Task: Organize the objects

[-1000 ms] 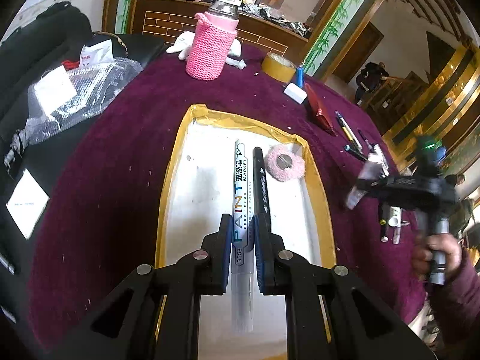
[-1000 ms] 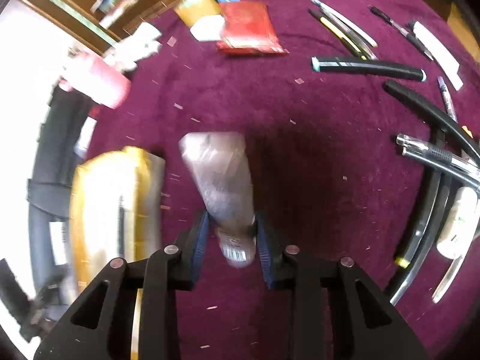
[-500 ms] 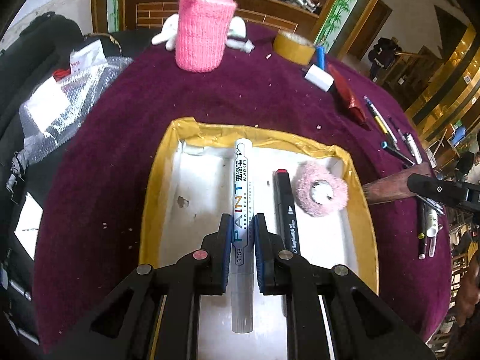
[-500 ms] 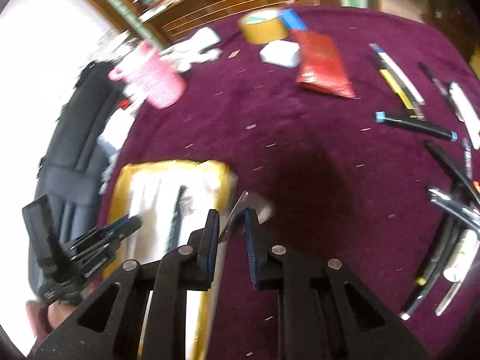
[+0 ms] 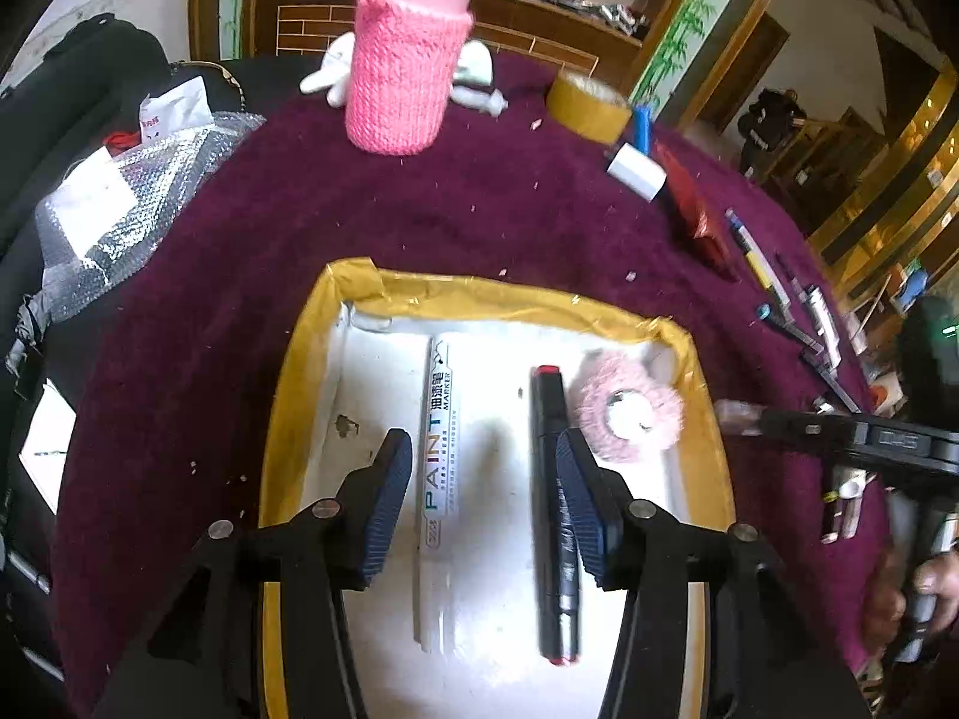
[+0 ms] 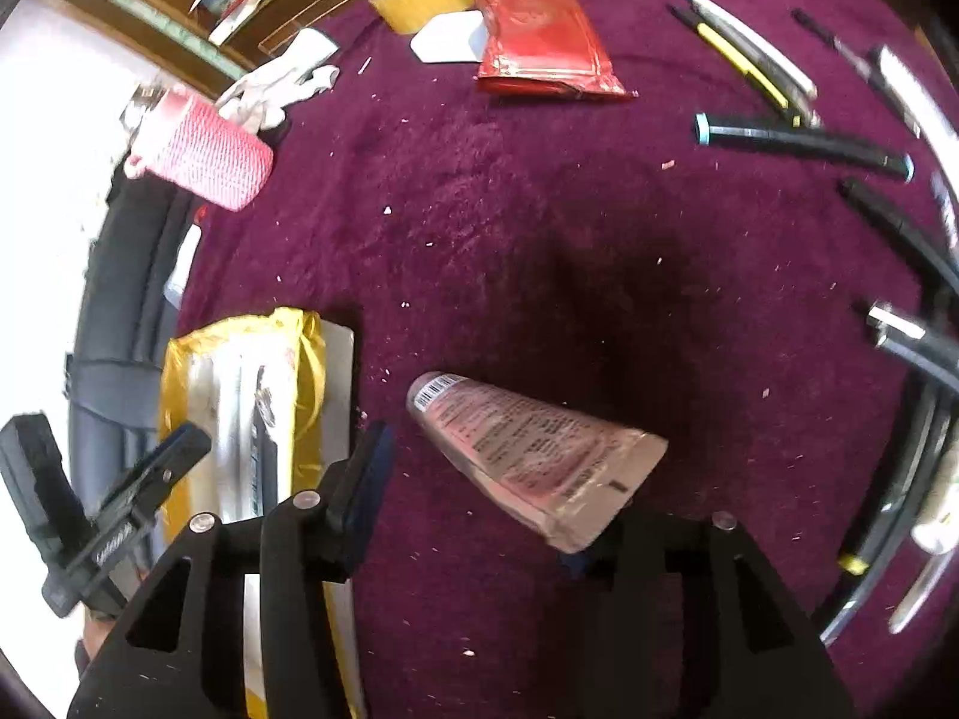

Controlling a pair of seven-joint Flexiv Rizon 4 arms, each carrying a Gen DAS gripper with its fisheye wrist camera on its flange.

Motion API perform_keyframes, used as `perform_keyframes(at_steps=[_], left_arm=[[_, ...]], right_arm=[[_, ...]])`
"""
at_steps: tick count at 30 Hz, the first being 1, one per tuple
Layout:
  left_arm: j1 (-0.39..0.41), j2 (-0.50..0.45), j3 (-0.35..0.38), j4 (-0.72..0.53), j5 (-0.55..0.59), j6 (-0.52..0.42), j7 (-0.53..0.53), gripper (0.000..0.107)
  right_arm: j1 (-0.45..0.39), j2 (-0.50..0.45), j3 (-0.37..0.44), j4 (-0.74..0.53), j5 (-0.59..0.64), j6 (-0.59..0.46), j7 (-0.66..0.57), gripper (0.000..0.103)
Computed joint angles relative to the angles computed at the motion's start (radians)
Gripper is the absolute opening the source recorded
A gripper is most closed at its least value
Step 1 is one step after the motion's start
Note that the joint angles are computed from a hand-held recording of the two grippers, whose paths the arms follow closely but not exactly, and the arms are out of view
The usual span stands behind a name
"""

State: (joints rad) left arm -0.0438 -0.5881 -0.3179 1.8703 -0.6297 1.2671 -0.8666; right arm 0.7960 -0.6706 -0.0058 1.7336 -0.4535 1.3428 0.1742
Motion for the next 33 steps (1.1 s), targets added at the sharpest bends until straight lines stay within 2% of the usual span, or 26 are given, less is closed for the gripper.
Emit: perform_keyframes(at_steps=[3, 7, 8, 9, 11, 14, 18, 19, 20, 23, 24, 26, 28, 30, 32, 33], left_arm=[[0.055, 0.041, -0.067, 0.051, -0.091, 0.002, 0.042, 0.044], [0.077, 0.09, -0.116, 0.111, -0.222, 0.031, 0.13, 0.045], [0.075, 0.101, -0.12, 0.123, -0.255, 0.037, 0.152, 0.045], [0.075, 0.115, -0.127, 0.141, -0.293, 0.045, 0.179, 0.045], [0.064, 0.134, -0.125, 0.162, -0.352, 0.052, 0.213, 0.045], [0.045, 0.153, -0.107, 0.181, -0.421, 0.042, 0.247, 0.045], [0.014, 0.169, -0.071, 0.197, -0.487, 0.028, 0.284, 0.045], [0.006, 0.174, -0.061, 0.202, -0.503, 0.026, 0.29, 0.045], [-0.002, 0.179, -0.051, 0.206, -0.52, 0.019, 0.296, 0.045], [-0.023, 0.195, -0.025, 0.221, -0.575, -0.002, 0.324, 0.045], [-0.033, 0.2, -0.014, 0.225, -0.588, -0.005, 0.329, 0.045], [-0.049, 0.21, 0.008, 0.233, -0.613, -0.022, 0.339, 0.045], [-0.07, 0.217, 0.03, 0.238, -0.633, -0.029, 0.349, 0.045], [-0.091, 0.226, 0.052, 0.243, -0.654, -0.035, 0.363, 0.045], [-0.112, 0.232, 0.075, 0.248, -0.673, -0.039, 0.375, 0.045], [-0.122, 0.234, 0.086, 0.25, -0.675, -0.042, 0.376, 0.045]], right_arm=[[0.009, -0.014, -0.022, -0.009, 0.004, 0.021, 0.028, 0.047], [0.018, -0.041, -0.049, -0.018, 0.026, 0.042, 0.081, 0.048], [0.036, -0.041, -0.083, -0.001, 0.013, 0.083, 0.122, 0.046], [0.039, -0.041, -0.084, -0.01, 0.027, 0.062, 0.117, 0.042], [0.033, -0.042, -0.078, -0.017, 0.025, 0.061, 0.111, 0.026], [0.039, -0.036, -0.084, -0.02, 0.011, 0.067, 0.102, 0.015], [0.048, -0.023, -0.095, -0.016, -0.006, 0.098, 0.08, 0.014], [0.051, -0.019, -0.098, -0.014, -0.008, 0.111, 0.074, 0.006], [0.051, -0.017, -0.097, -0.013, -0.008, 0.125, 0.066, 0.003], [0.057, -0.02, -0.101, -0.028, 0.003, 0.163, 0.046, 0.003], [0.052, -0.018, -0.088, -0.044, 0.005, 0.128, 0.027, 0.003], [0.031, -0.014, -0.046, -0.095, -0.004, -0.032, -0.02, 0.005], [0.008, -0.029, -0.019, -0.109, 0.003, -0.039, -0.024, 0.005], [0.002, -0.04, -0.017, -0.11, 0.02, -0.022, 0.008, 0.015], [-0.014, -0.06, 0.0, -0.136, 0.03, -0.038, 0.001, 0.047], [-0.029, -0.074, 0.023, -0.168, 0.035, -0.086, -0.025, 0.051]])
